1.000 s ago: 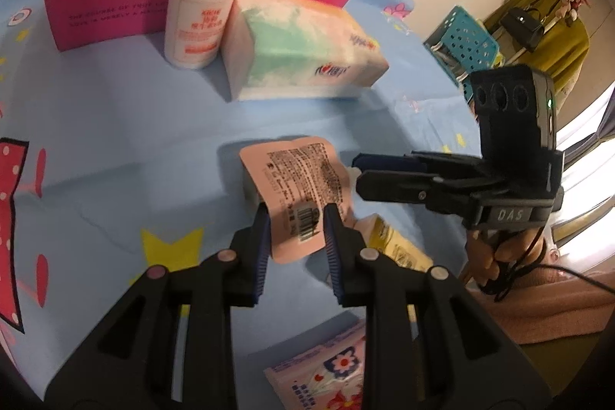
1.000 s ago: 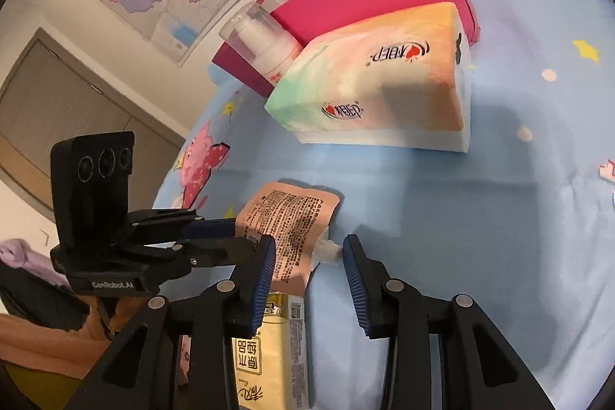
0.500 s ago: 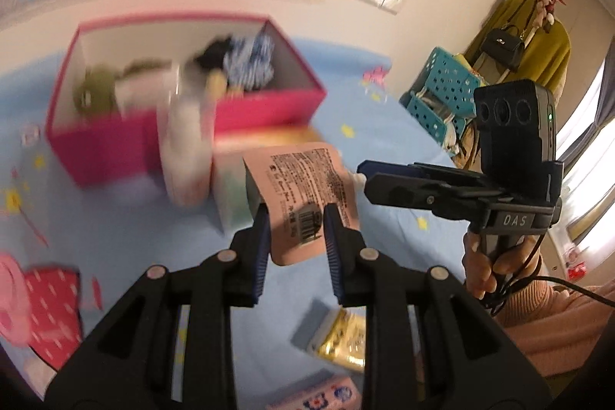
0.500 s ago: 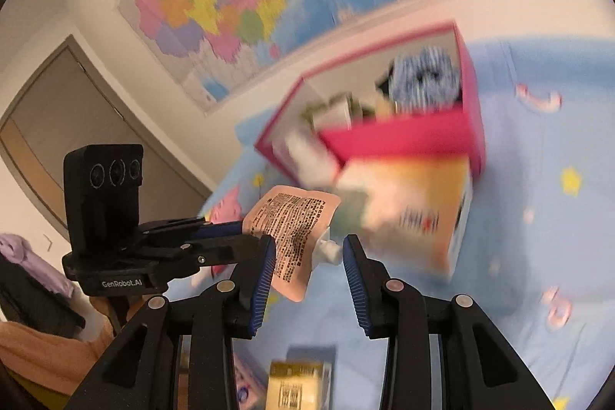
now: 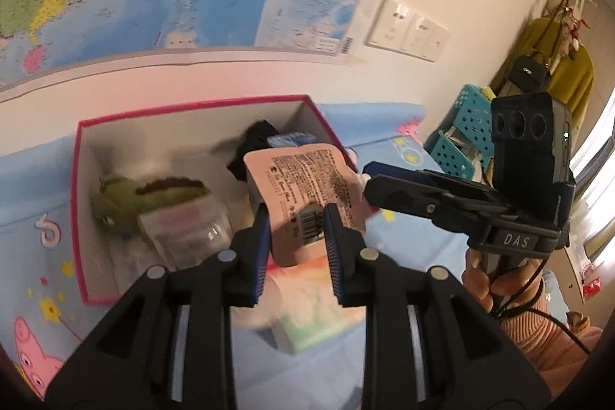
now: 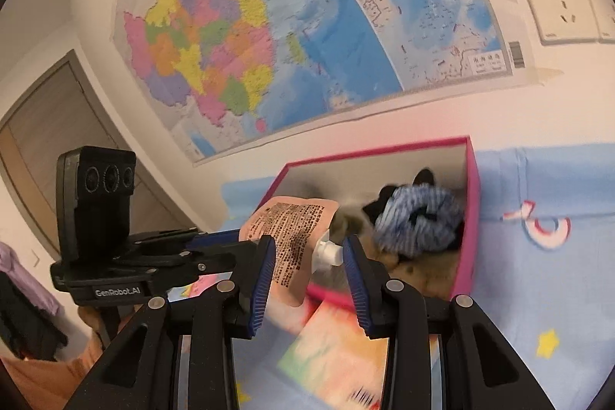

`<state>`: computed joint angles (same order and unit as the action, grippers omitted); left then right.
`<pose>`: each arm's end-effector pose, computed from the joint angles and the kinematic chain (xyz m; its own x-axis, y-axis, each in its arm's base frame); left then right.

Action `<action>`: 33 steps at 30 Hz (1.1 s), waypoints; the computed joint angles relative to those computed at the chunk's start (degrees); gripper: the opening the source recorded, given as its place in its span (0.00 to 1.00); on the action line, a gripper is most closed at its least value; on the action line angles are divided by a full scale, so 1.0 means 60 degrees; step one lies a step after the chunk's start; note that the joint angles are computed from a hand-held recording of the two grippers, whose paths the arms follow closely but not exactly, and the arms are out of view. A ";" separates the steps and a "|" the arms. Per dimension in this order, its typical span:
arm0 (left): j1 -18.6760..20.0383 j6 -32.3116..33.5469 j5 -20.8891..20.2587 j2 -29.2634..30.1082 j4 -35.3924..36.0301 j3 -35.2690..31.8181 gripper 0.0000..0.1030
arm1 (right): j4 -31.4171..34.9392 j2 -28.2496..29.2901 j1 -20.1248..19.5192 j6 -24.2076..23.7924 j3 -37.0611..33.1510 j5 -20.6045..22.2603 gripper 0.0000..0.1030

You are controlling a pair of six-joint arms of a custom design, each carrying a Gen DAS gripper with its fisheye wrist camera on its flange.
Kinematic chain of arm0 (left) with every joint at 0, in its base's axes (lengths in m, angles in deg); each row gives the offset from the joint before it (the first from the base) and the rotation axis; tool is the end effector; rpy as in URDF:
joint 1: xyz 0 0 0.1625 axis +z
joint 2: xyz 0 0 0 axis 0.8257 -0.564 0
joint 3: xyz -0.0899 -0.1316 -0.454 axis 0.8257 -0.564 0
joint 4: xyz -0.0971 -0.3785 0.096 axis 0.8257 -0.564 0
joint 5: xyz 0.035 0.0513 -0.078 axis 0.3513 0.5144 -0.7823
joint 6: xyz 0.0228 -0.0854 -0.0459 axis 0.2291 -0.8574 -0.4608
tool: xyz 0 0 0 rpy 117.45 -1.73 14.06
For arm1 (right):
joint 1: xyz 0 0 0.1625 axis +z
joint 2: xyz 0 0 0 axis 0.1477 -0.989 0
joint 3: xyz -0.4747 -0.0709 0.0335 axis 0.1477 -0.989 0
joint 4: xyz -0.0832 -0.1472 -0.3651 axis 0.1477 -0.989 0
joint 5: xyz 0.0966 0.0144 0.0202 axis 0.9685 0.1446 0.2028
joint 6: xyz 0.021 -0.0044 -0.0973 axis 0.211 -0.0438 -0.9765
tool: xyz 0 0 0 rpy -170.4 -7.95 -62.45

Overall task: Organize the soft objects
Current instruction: 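Carry the pink pouch into the pink box and open the right gripper, then move the right gripper back and grasp the floral tissue pack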

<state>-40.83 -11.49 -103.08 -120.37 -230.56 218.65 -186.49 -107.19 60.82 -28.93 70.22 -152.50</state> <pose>-0.3942 -0.3008 0.0770 -0.7851 0.4653 -0.4087 0.6122 0.6829 -0.3986 0.0690 -0.3059 0.3566 -0.8379 -0.5159 0.1782 -0.5085 0.6194 -0.5981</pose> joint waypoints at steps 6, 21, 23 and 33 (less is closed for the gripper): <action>0.0919 0.0315 -0.0376 0.0279 -0.0315 -0.0262 0.28 | -0.1338 0.1363 0.0525 0.0568 -0.0161 -0.0729 0.37; 0.0285 -0.0664 0.0597 -0.0142 -0.0506 0.0781 0.34 | -0.0340 0.0324 -0.0258 -0.0290 0.0329 -0.0637 0.42; -0.0052 -0.0842 0.0688 -0.0311 -0.0643 0.1114 0.40 | 0.0205 -0.0147 -0.0479 -0.0627 0.0412 -0.0494 0.42; -0.2031 -0.2448 0.0404 -0.0631 -0.0833 0.2790 0.43 | 0.6855 -0.4088 -0.3382 -0.4637 0.0369 0.0386 0.43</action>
<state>-53.02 -26.18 -100.66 -124.15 -235.56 235.39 -145.36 -131.72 40.52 -56.75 72.43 -150.18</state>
